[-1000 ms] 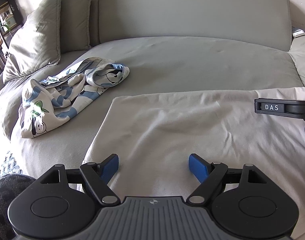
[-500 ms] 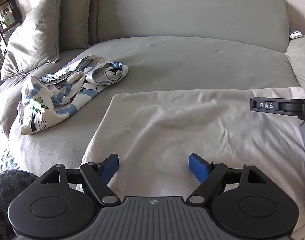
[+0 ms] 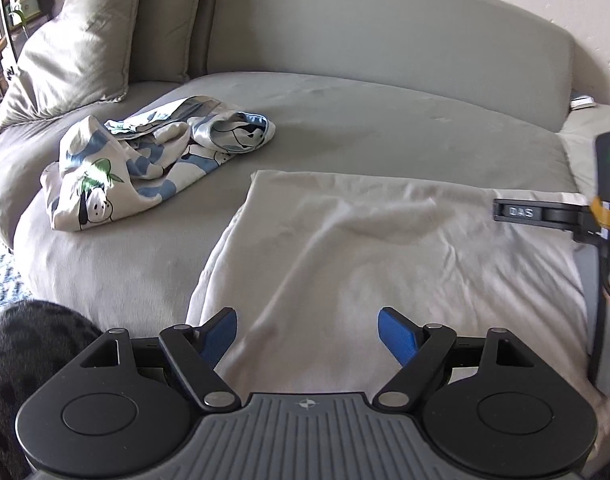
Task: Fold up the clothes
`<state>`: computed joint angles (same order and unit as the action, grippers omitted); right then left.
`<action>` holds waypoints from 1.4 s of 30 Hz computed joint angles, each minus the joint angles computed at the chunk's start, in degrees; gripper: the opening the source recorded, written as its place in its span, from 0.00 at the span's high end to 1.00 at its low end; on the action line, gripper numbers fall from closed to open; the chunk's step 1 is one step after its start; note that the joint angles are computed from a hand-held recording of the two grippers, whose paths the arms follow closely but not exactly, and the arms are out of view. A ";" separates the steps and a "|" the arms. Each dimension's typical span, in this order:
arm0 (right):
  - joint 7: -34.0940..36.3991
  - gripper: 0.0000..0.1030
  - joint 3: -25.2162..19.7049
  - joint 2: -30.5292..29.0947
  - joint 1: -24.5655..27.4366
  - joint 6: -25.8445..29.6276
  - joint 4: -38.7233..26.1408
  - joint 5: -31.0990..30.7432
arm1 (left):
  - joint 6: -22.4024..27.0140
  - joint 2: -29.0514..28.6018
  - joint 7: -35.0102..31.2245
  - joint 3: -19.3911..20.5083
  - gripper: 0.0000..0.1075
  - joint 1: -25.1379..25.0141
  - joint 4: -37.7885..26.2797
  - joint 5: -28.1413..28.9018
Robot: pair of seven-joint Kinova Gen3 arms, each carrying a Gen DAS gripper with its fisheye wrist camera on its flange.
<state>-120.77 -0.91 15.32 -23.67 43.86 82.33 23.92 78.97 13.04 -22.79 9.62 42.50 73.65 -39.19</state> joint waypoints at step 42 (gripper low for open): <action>-14.03 0.34 3.23 -28.31 23.71 -8.15 30.18 -46.21 | -8.39 -8.06 0.72 6.03 0.26 -3.63 9.29 3.69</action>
